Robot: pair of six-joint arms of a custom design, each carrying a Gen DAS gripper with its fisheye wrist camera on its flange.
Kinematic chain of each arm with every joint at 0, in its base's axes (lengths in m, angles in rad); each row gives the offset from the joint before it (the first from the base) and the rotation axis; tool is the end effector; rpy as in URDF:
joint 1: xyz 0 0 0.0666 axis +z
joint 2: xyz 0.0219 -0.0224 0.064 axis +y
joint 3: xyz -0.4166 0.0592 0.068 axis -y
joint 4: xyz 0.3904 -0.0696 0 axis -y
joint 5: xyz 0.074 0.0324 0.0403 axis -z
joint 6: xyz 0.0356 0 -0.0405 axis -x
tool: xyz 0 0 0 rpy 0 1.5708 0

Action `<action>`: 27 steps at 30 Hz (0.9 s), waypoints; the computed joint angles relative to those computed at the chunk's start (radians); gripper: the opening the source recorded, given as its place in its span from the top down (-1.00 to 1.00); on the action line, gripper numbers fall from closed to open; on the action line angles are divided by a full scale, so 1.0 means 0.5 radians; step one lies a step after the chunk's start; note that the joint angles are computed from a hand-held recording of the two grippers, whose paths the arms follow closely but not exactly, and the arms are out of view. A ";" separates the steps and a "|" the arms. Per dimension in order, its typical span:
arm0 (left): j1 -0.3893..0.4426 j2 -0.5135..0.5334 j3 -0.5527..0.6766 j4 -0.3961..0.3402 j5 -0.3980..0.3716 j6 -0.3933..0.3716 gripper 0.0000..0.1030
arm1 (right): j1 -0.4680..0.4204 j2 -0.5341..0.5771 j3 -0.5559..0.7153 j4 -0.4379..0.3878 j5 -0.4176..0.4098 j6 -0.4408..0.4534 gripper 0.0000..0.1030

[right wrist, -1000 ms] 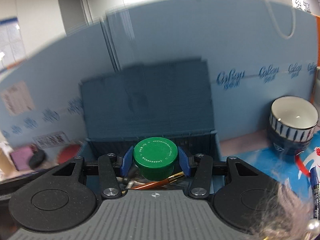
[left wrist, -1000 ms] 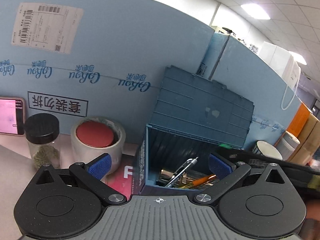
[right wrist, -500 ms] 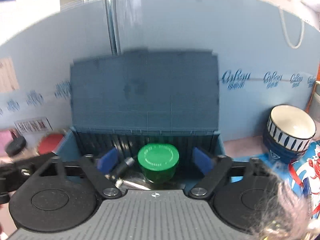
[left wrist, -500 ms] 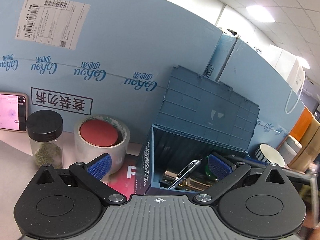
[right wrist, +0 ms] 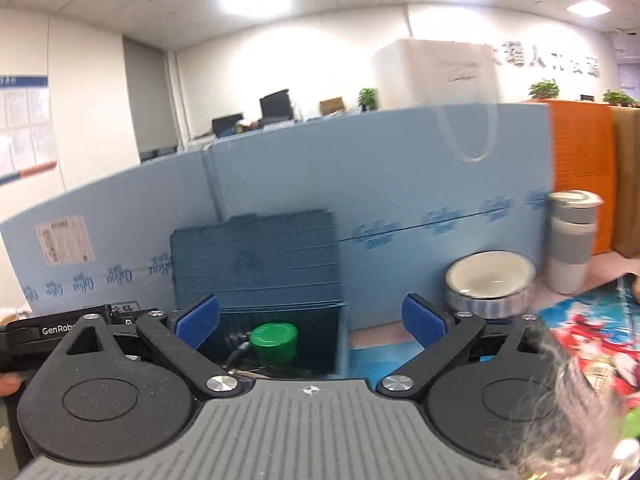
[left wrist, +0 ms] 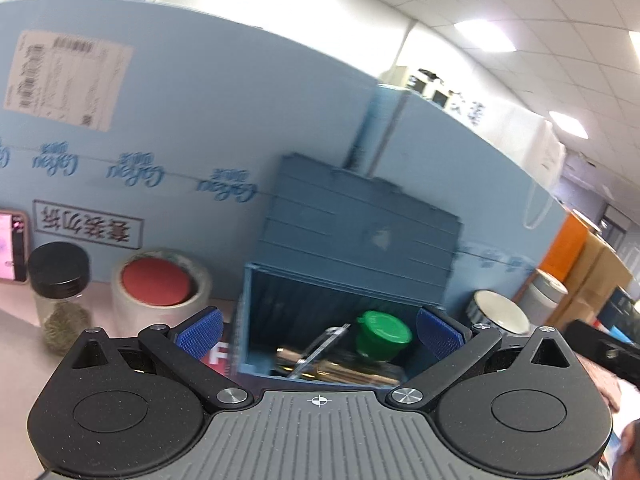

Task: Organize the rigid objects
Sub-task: 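Grasp the green tube upright with the right gripper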

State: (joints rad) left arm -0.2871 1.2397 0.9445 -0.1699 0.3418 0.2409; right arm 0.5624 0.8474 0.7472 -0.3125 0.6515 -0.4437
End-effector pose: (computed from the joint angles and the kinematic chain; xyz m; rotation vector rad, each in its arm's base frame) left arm 0.3996 -0.1309 0.3847 0.2672 2.0570 -0.6758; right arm 0.2479 0.1303 0.4076 0.2983 1.8719 0.0357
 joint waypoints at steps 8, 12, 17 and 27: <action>-0.174 -0.081 -0.052 -0.010 0.033 -0.129 -1.00 | 0.047 -0.589 -0.207 -0.350 0.343 0.022 -1.00; -0.230 -0.094 -0.058 -0.056 0.237 -0.146 -1.00 | -0.040 -0.861 -0.310 -0.615 0.308 0.121 -1.00; -0.285 -0.067 -0.050 -0.142 0.548 -0.020 -1.00 | -0.312 -1.192 -0.478 -0.852 0.015 0.584 -1.00; -0.729 0.133 0.127 -0.353 0.508 0.119 -1.00 | -1.346 -1.098 -0.618 -0.873 -0.844 1.397 -1.00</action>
State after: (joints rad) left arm -0.6514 1.3064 1.0079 -0.3463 0.5957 0.3004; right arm -0.1106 0.2985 0.4384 -0.7490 0.2294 0.2546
